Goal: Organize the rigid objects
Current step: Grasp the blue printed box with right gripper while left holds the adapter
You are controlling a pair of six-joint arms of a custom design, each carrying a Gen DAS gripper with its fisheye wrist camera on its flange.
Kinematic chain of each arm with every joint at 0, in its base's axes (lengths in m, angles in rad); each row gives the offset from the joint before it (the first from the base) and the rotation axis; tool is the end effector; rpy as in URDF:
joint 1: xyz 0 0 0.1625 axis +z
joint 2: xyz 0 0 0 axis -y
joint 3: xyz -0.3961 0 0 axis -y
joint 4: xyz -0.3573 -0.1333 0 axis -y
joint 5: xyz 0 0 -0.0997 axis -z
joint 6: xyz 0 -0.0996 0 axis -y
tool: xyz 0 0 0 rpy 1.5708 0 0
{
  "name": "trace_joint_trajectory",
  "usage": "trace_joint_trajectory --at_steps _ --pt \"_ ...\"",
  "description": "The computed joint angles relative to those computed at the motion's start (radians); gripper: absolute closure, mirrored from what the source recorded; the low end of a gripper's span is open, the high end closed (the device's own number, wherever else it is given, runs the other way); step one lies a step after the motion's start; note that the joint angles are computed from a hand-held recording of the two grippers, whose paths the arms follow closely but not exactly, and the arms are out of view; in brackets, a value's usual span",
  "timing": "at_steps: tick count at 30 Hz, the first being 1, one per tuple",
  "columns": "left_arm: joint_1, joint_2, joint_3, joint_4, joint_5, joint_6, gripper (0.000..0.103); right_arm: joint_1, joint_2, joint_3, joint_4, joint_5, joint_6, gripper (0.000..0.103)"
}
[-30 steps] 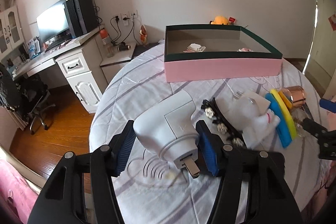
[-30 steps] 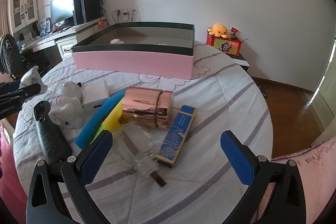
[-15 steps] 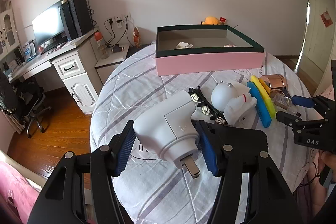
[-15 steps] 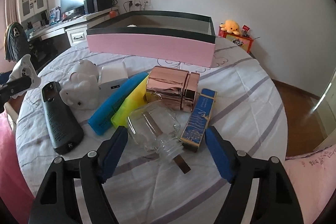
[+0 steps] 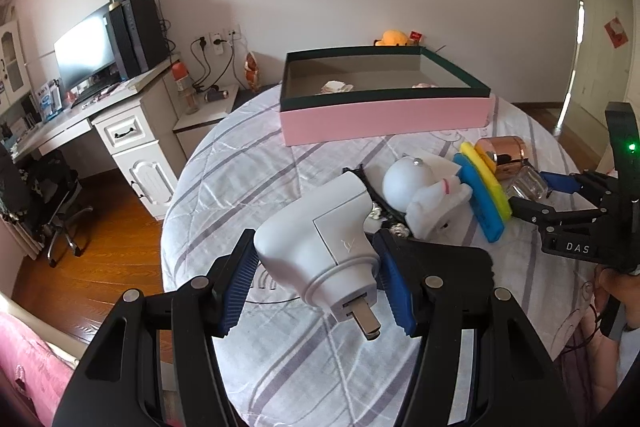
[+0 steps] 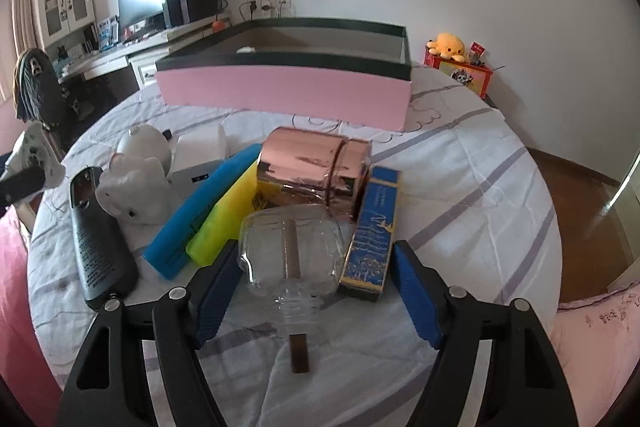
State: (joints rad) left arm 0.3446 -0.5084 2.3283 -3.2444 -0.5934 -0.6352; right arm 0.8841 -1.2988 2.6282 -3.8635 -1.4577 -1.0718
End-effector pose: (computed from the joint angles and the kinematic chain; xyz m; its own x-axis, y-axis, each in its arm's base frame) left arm -0.2550 -0.3209 -0.0606 -0.6130 0.2582 -0.7467 0.7049 0.6055 -0.3693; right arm -0.0974 -0.3468 0.2225 -0.7136 -0.1204 0.6901 -0.5531 0.7014 -0.4495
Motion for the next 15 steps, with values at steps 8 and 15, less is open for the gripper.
trace_joint_trajectory --at_steps 8,15 --pt "-0.026 0.001 -0.015 -0.003 -0.005 0.021 0.043 -0.05 -0.119 0.062 0.065 0.096 -0.006 0.03" --pt "-0.041 -0.007 -0.011 0.003 -0.014 0.023 0.043 -0.055 -0.204 0.063 0.167 0.127 0.007 0.03"
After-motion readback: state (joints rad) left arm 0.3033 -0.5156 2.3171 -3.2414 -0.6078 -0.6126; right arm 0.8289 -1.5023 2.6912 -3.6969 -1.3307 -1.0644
